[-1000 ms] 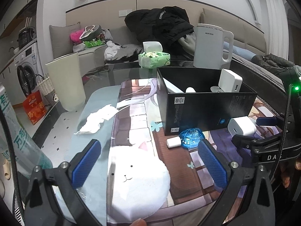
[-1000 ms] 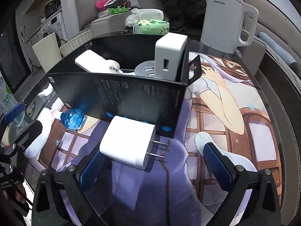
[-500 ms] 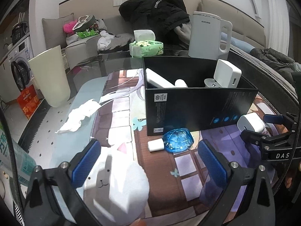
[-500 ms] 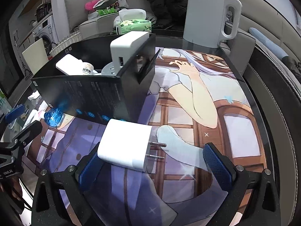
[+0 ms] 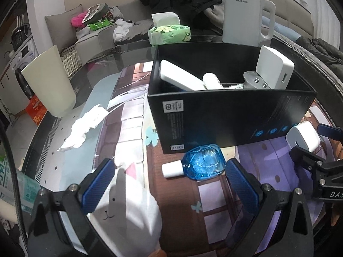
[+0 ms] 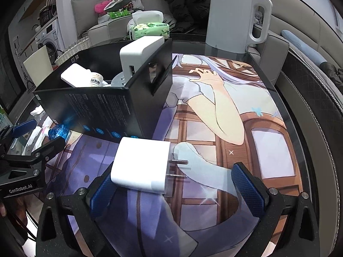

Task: Organize rigid objects
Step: 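Grasp the second white charger with the right gripper while the left grasps the blue bottle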

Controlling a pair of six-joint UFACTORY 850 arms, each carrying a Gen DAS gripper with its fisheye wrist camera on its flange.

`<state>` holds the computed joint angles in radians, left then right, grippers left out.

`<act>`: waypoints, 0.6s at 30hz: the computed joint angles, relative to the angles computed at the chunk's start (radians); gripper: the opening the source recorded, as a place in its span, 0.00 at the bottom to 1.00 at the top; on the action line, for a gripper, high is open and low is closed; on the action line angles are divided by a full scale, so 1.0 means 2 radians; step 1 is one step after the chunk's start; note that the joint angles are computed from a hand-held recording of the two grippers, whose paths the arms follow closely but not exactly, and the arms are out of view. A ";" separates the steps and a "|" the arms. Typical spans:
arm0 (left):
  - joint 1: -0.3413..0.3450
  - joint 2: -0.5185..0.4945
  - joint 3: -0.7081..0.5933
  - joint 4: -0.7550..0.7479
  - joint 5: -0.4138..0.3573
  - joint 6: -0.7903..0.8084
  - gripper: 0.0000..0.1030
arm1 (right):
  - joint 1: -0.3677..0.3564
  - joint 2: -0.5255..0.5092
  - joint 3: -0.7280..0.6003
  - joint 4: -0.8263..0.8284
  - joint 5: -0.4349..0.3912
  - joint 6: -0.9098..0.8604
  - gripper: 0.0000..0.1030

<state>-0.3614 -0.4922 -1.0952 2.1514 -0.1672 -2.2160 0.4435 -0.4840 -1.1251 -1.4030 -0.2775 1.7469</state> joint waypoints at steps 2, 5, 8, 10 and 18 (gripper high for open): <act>0.001 -0.003 -0.006 -0.031 0.005 0.028 1.00 | 0.000 0.000 0.000 -0.002 0.000 0.004 0.99; 0.002 -0.008 -0.016 -0.094 0.013 0.084 1.00 | 0.001 -0.001 0.000 -0.004 -0.002 0.008 0.99; 0.004 -0.011 -0.020 -0.119 0.020 0.103 1.00 | 0.001 -0.001 0.000 -0.011 0.000 0.013 0.99; 0.007 -0.012 -0.020 -0.110 0.027 0.090 1.00 | 0.001 -0.002 -0.001 -0.010 -0.001 0.013 0.99; 0.013 -0.012 -0.018 -0.043 0.044 0.011 1.00 | 0.003 0.004 0.006 -0.060 0.009 0.047 0.91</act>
<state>-0.3349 -0.5157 -1.1316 2.0656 -0.0793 -2.1931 0.4487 -0.4764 -1.1122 -1.5235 -0.2601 1.8415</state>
